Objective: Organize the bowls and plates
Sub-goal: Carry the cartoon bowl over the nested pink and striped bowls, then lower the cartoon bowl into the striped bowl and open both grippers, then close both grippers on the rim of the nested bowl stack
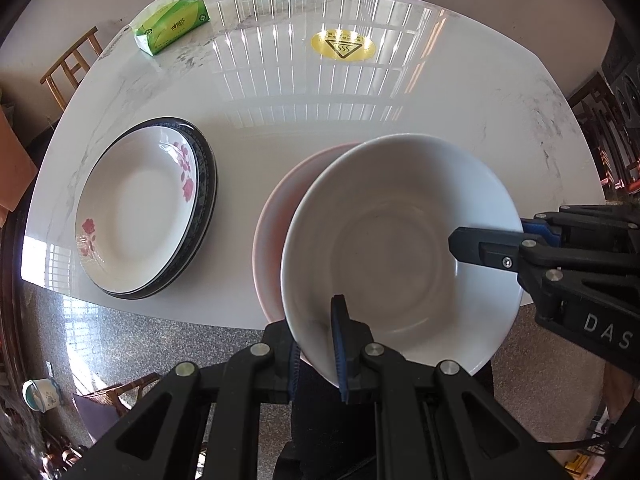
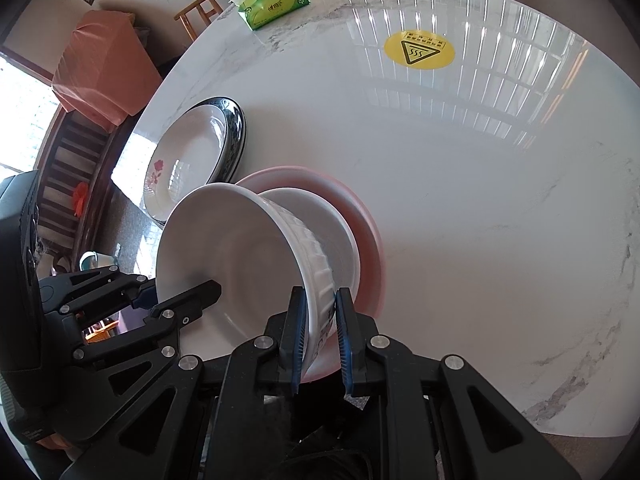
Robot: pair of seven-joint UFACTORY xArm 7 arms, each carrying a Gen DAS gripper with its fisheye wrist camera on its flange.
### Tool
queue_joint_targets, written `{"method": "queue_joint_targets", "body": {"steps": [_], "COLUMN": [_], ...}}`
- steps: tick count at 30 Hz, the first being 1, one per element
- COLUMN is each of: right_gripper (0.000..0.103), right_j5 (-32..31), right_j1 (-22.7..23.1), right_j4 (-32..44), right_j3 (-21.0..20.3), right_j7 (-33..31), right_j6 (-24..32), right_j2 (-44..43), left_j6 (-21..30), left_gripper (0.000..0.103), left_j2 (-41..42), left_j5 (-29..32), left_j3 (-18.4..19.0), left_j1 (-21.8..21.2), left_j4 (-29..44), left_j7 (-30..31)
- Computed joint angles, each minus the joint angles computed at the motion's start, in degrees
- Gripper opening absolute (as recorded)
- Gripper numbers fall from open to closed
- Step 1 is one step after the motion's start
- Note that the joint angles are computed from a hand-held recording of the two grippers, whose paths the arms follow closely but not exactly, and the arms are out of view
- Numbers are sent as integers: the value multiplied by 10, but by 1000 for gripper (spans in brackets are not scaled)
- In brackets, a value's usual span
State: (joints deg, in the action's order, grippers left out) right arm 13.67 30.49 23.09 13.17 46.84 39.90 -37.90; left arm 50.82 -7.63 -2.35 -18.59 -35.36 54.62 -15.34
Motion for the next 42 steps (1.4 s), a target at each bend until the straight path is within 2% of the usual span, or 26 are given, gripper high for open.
{"method": "queue_joint_targets", "body": {"steps": [11,16,21,25,31,37,42], "right_gripper": [15,17,18,18,23,23,22], "right_j5": [-2,-20,-36,-32,-25,-40,-35], "right_j1": [1,-5,-10,-7,-2,-3,7], "right_j4": [-3,4,4,-10,-54,-86,-96], "right_j3": [2,10,14,10,6,12,9], "right_j7": [2,7,12,14,27,44,48], "right_j6": [-9,-2,1,-12,-30,-4,-22], "right_j2": [8,11,4,-17,-88,-148,-127], "left_j6": [-6,-5,-25,-43,-71,-69,-83], "left_gripper": [16,20,26,34,36,36,36], "left_j2": [6,16,10,-1,-34,-75,-88], "left_j5": [25,44,45,-10,-135,-186,-190], "left_j3": [-5,-7,-4,9,41,56,56], "left_j1": [-3,-4,-6,-5,5,19,31], "left_j4": [-1,0,-8,-18,-56,-85,-106], "left_j7": [-11,-16,-2,42,128,159,140]}}
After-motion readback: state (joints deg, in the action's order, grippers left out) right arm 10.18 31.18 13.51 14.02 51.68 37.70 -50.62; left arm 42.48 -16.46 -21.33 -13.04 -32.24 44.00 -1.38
